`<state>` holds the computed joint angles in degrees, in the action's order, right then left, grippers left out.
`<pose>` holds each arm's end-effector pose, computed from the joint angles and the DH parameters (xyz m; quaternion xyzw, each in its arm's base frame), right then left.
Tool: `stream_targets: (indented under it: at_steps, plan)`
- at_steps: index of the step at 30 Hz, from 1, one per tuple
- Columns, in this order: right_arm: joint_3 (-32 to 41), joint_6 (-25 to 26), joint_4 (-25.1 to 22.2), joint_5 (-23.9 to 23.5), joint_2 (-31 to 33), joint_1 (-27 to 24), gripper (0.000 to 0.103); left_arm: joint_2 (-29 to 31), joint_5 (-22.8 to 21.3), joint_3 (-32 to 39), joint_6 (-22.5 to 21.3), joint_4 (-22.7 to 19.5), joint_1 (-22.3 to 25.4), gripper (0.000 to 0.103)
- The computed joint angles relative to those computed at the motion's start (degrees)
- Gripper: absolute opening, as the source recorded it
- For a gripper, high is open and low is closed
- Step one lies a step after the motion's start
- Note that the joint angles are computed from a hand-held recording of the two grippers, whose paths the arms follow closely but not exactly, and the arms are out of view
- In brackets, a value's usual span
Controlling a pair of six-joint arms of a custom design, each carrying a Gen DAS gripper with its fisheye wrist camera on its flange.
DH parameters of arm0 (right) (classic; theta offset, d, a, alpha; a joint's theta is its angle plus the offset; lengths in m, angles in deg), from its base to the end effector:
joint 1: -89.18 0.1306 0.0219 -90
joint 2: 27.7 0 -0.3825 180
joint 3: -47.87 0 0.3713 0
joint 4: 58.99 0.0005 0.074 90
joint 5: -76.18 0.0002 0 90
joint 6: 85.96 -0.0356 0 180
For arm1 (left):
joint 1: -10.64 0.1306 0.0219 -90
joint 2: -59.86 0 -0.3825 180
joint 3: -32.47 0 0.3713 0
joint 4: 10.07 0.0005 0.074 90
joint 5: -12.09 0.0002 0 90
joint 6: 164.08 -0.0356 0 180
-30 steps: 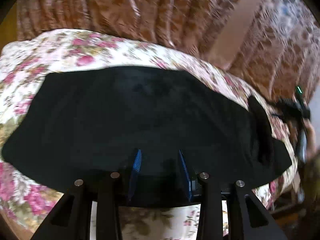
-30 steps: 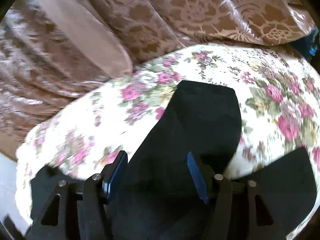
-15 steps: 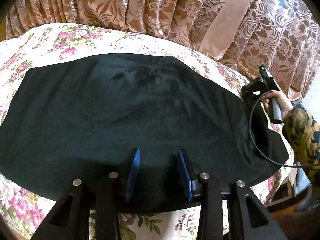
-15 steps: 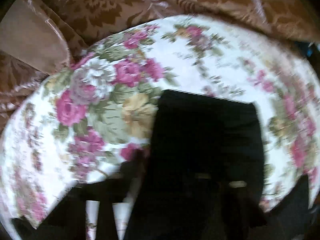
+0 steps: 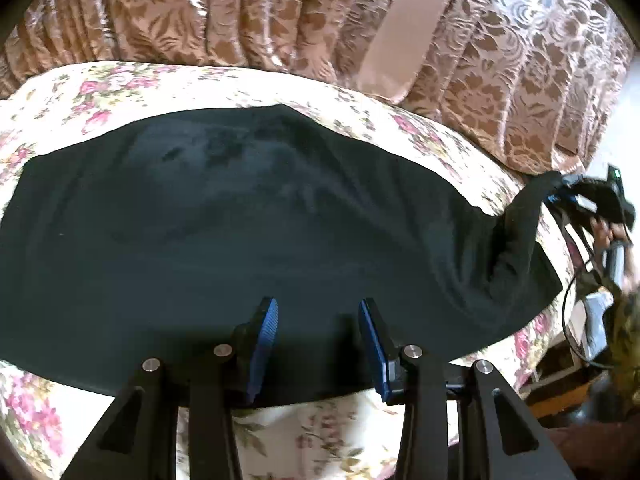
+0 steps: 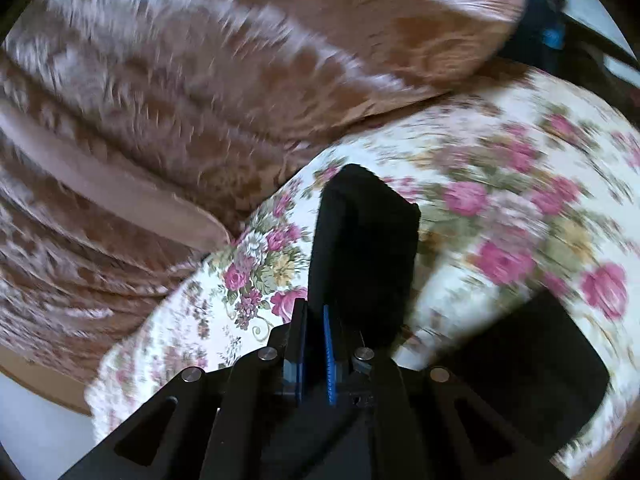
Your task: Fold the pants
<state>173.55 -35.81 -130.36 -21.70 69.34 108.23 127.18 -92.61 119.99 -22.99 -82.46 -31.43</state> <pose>0.4473 0.1591 0.6139 0.1379 0.9039 0.2515 0.3173 0.2204 -0.1874 0.5259 -0.1151 0.9321 -0.1502 0.3088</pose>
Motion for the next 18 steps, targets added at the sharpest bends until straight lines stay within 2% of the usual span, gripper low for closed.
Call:
stream_targets:
  at_steps: [4, 6, 10, 12, 14, 15, 16, 18]
  plan:
    - [-15.33, -2.45, 5.48, -2.75, -11.52, -4.91, 0.007, 1.81, 1.42, 1.98, -2.28, 0.92, -2.37, 0.042]
    - [-20.52, -3.39, 7.16, -3.61, -14.28, -6.71, 0.007, 2.43, 3.60, 2.55, -3.31, 1.87, -2.83, 0.042]
    - [-32.22, -6.63, 9.60, -7.10, -19.92, -10.19, 0.007, 5.11, 4.97, 4.44, -4.23, 1.72, -4.33, 0.044]
    - [-35.02, -7.79, 10.20, -8.21, -21.42, -11.10, 0.011, 6.12, 5.46, 5.02, -4.26, 1.49, -4.81, 0.044]
    - [-38.25, -9.39, 13.23, -10.98, -23.04, -12.27, 0.025, 6.97, 5.80, 5.64, -4.65, 1.35, -5.17, 0.044]
    - [-39.50, -10.43, 15.12, -12.15, -23.71, -12.77, 0.037, 7.38, 5.76, 5.98, -4.72, 1.19, -5.35, 0.044]
    - [-40.56, -11.70, 17.24, -13.25, -24.26, -13.34, 0.039, 7.70, 5.66, 6.17, -4.66, 1.17, -5.55, 0.044]
    - [-40.33, -12.62, 18.11, -12.75, -23.87, -13.59, 0.039, 7.82, 5.61, 6.16, -4.29, 1.33, -5.74, 0.044]
